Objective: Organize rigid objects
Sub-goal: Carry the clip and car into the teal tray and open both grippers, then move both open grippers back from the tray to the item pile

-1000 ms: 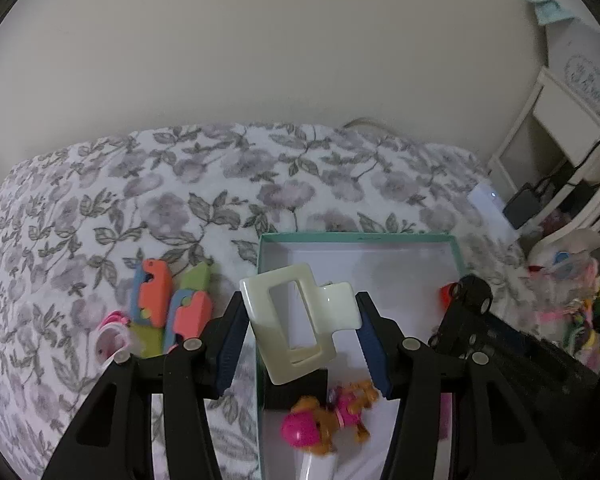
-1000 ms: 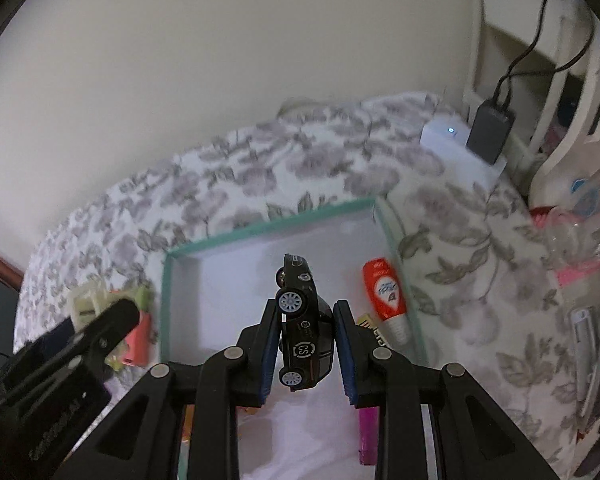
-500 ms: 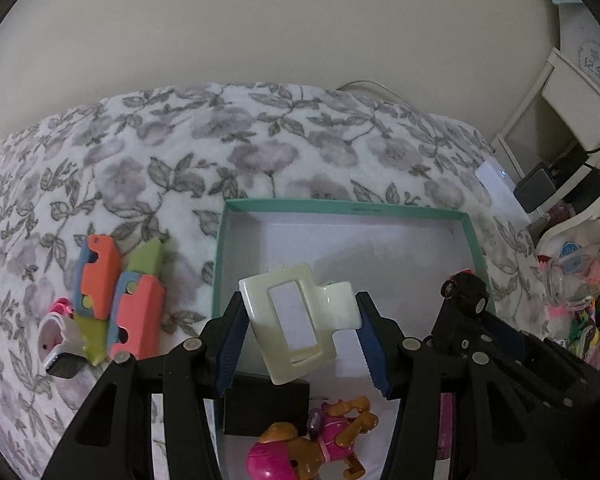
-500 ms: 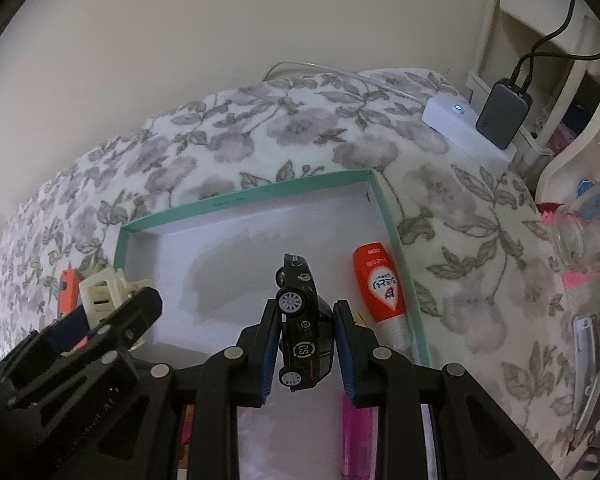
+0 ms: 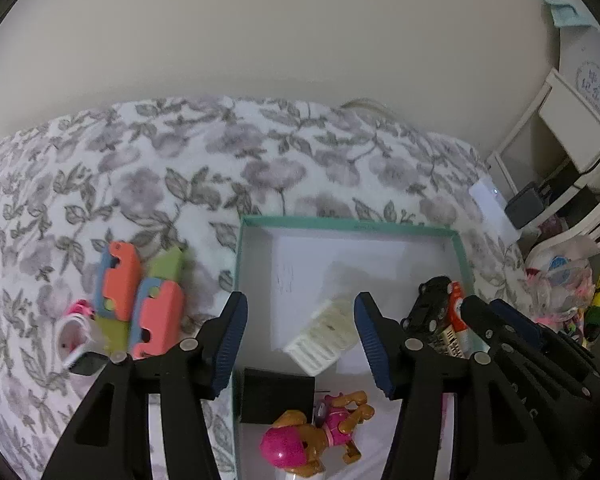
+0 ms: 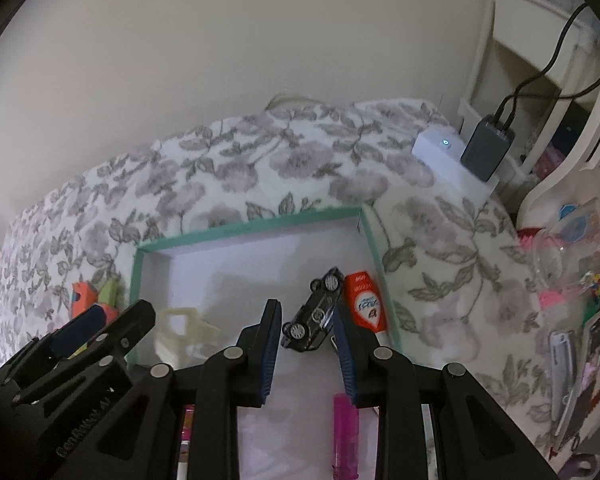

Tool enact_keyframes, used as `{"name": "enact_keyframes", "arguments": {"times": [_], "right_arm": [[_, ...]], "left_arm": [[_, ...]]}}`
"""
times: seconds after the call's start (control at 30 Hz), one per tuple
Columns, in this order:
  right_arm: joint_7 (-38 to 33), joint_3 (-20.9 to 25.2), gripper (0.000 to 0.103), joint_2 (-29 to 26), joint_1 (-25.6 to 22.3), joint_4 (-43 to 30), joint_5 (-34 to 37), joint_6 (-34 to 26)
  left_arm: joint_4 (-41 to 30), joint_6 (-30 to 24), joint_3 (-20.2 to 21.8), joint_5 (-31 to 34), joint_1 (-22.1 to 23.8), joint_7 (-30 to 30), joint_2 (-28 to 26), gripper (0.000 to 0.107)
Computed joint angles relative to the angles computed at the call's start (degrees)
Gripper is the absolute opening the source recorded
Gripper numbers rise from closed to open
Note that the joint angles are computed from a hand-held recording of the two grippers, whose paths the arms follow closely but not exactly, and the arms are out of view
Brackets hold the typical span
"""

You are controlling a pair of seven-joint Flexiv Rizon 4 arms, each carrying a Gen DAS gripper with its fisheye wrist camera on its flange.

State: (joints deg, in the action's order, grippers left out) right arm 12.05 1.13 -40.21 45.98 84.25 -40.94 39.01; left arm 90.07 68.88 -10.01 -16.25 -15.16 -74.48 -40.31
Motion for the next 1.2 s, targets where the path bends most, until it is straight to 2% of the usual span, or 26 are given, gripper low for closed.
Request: {"name": "enact_keyframes", "arguments": {"times": [0.03, 0.07, 0.1, 0.13, 0.2, 0.27, 0.3, 0.4, 0.57, 0.63, 0.67, 0.7, 0.87, 0.97, 1.03, 1.2], "right_arm": [[0.2, -0.3, 0.030, 0.4, 0.3, 0.1, -0.5, -0.3], [0.4, -0.4, 0.031, 0.7, 0.5, 0.1, -1.0, -0.7], [0.5, -0.5, 0.033, 1.0, 0.7, 0.0, -1.4, -1.1], [0.7, -0.6, 0.035, 1.3, 0.9, -0.1, -1.9, -1.5], [1.1, -0.8, 0.050, 1.8, 1.3, -0.2, -3.1, -2.2], [1.6, -1.0, 0.059, 2.1, 1.6, -0.5, -4.2, -3.1], [1.8, -1.0, 0.059, 2.1, 1.8, -0.9, -4.8, -3.5], [1.4, -0.6, 0.061, 1.0, 2.0, -2.9, -4.9, -4.6], [-3.4, -0.3, 0.064, -3.6, 2.8, -9.4, -3.1, -5.1], [-5.7, -0.6, 0.066, -5.7, 3.4, -12.6, -2.4, -4.8], [-6.7, -0.8, 0.067, -6.6, 3.7, -14.1, -2.0, -4.6], [-7.9, -1.0, 0.068, -7.8, 4.0, -15.8, -1.5, -4.4], [-14.6, -1.7, 0.070, -14.1, 5.5, -26.1, 2.2, -6.1], [-18.4, -2.2, 0.077, -18.1, 6.3, -32.7, 4.8, -7.5], [-21.1, -2.5, 0.077, -21.1, 6.8, -37.7, 6.4, -8.5], [-28.2, -3.1, 0.081, -30.2, 7.9, -54.0, 10.6, -13.3]], "left_arm": [[0.0, -0.2, 0.2, 0.0, 0.0, -0.1, 0.4, 0.061], [0.0, -0.6, 0.4, 0.1, 0.1, -0.4, 0.9, 0.071], [0.0, -1.0, 0.7, 0.1, 0.1, -0.7, 1.3, 0.076], [0.0, -1.2, 1.0, 0.2, 0.1, -1.1, 1.6, 0.076], [-0.1, -1.5, 2.1, 0.7, 0.0, -2.0, 2.3, 0.077], [-0.6, -1.9, 3.8, 1.8, -0.4, -3.8, 2.9, 0.080], [-0.9, -2.1, 4.3, 2.2, -0.3, -4.4, 3.0, 0.083], [-0.6, -1.9, 5.7, 3.3, 0.4, -6.2, 3.6, 0.084], [-1.0, -2.9, 10.7, 7.4, 0.5, -12.3, 4.1, 0.084], [-1.2, -3.8, 12.2, 8.9, 1.2, -14.5, 4.1, 0.087], [-1.0, -4.0, 12.5, 9.4, 1.8, -15.3, 4.2, 0.096], [-0.8, -4.2, 12.6, 9.7, 2.4, -16.0, 4.3, 0.098], [0.1, -5.6, 13.8, 10.9, 5.3, -19.0, 4.9, 0.098], [0.5, -6.0, 14.6, 12.2, 6.3, -20.5, 5.2, 0.099], [0.9, -6.1, 14.7, 12.5, 7.3, -21.2, 5.3, 0.099], [1.4, -7.2, 14.1, 11.5, 10.1, -21.5, 5.3, 0.099]]}}
